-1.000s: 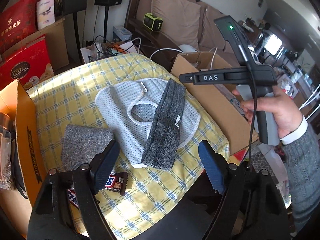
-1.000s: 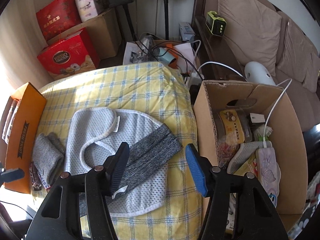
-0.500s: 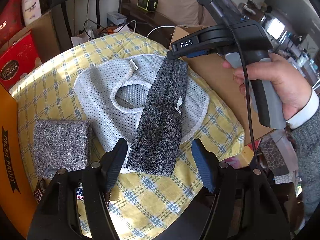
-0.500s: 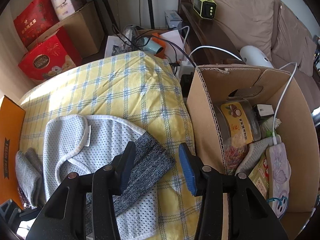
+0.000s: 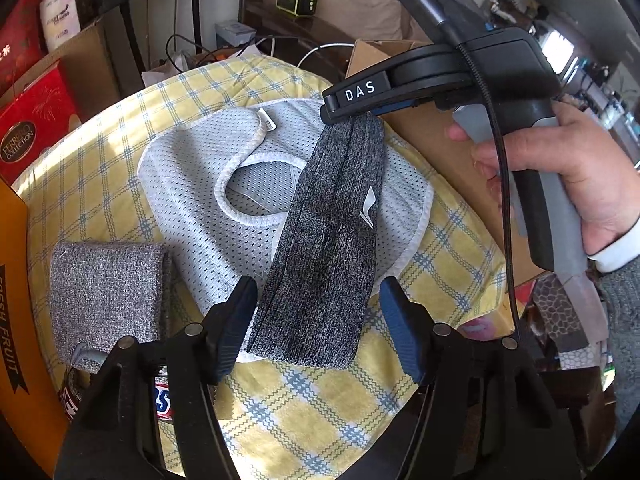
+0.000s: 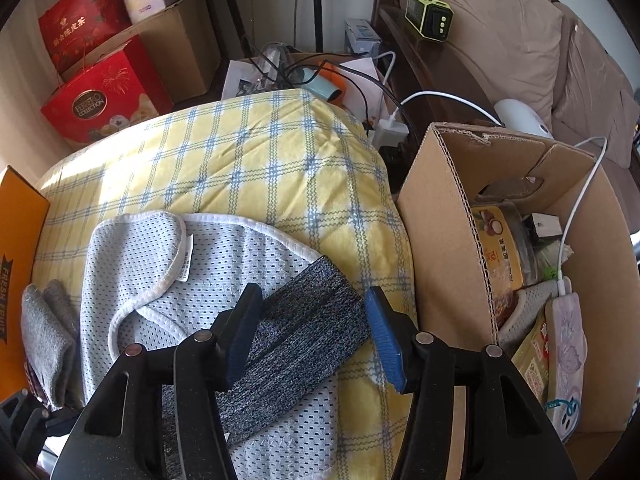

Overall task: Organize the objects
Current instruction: 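Move both tools to the dark grey headband lying on the white mesh cap, then grasp the headband with the left tool while the right tool grips it too, carry into box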

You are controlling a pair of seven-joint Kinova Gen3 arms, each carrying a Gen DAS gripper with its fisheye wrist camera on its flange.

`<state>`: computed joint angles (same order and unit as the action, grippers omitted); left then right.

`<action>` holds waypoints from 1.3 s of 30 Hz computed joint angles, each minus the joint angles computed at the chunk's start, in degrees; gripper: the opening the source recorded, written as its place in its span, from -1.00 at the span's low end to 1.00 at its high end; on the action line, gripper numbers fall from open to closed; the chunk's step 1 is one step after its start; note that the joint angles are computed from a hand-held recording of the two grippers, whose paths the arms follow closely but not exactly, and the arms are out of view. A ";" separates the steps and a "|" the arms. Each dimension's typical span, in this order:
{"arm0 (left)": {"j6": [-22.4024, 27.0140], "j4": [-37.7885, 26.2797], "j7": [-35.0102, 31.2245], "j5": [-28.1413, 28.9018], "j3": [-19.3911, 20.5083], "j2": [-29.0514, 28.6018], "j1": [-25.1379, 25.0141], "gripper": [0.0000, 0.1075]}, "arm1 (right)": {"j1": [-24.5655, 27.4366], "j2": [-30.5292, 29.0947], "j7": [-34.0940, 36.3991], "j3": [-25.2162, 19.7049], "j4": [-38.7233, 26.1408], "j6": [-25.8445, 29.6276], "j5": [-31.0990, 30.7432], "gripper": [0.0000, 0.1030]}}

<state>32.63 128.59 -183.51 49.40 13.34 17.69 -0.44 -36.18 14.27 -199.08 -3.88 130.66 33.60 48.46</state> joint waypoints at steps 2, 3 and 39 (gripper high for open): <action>-0.55 0.43 -0.99 0.77 0.24 -0.15 -0.21 -0.12 | 0.21 -0.17 0.26 0.02 0.27 -0.56 0.29 -0.08; -0.80 0.57 -1.45 1.19 0.36 -0.13 -0.24 -0.25 | 0.22 -0.33 -0.12 0.16 0.55 -1.27 0.85 -0.23; 36.20 -11.20 -5.19 1.77 -15.16 -9.05 -13.60 -0.97 | -5.97 -7.34 7.04 -10.67 -18.70 21.95 5.40 -0.84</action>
<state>68.84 117.39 -188.70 51.17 -1.82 8.64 -14.04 -42.15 6.92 -192.04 -14.55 111.96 55.55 53.86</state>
